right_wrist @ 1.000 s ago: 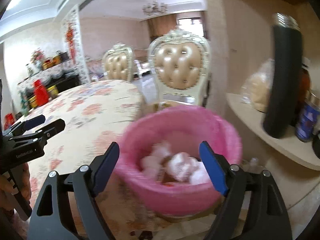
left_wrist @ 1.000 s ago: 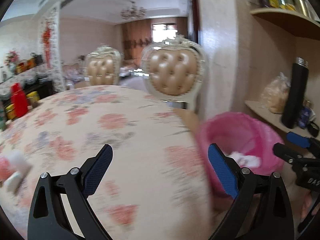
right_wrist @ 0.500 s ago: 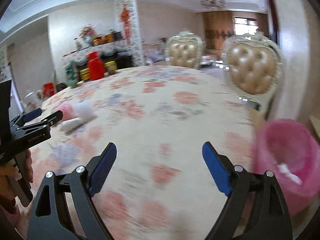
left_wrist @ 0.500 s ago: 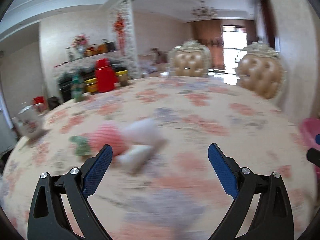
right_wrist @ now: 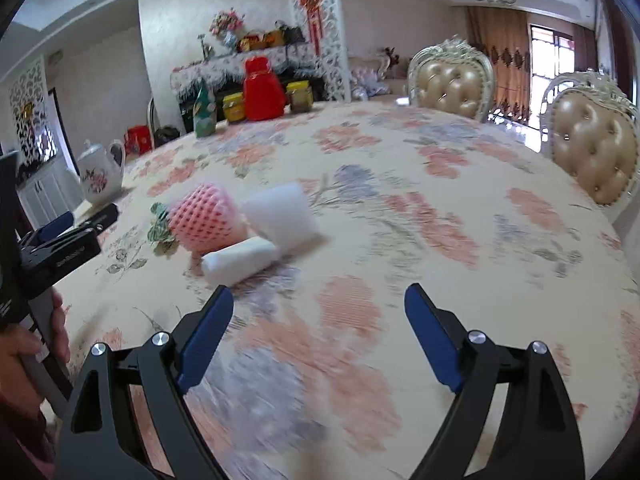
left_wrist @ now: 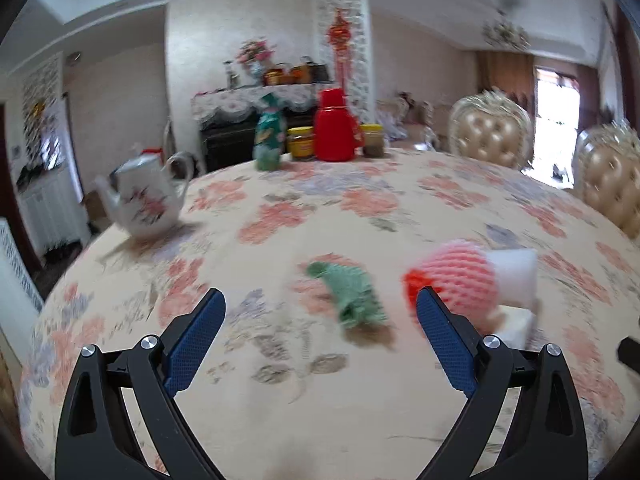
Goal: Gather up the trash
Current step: 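Move both open tools back over the table toward the remaining trash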
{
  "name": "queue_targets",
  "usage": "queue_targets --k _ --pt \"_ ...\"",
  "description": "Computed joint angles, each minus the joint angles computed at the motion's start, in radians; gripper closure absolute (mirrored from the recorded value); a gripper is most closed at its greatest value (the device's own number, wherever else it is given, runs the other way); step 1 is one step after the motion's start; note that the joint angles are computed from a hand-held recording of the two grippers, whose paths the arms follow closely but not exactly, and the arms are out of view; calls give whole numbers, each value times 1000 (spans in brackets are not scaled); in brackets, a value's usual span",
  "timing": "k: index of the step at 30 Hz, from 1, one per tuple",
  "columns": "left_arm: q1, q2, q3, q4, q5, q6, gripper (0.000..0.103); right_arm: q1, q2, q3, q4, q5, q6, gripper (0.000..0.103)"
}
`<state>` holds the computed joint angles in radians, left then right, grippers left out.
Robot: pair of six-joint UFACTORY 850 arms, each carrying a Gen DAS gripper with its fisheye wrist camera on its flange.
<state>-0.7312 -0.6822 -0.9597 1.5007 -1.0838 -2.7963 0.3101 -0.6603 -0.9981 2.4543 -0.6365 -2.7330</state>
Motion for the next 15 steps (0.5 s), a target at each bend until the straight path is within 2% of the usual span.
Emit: queue_targets --k 1,7,13,15 --pt "4 11 15 3 16 -23 13 16 -10 -13 19 15 -6 18" --pt "2 30 52 -48 -53 -79 13 101 -63 -86 83 94 23 18" --pt "9 40 72 -53 -51 -115 13 189 -115 -184 198 216 -36 19" --pt "10 41 72 -52 -46 -111 13 216 -138 -226 290 270 -107 19"
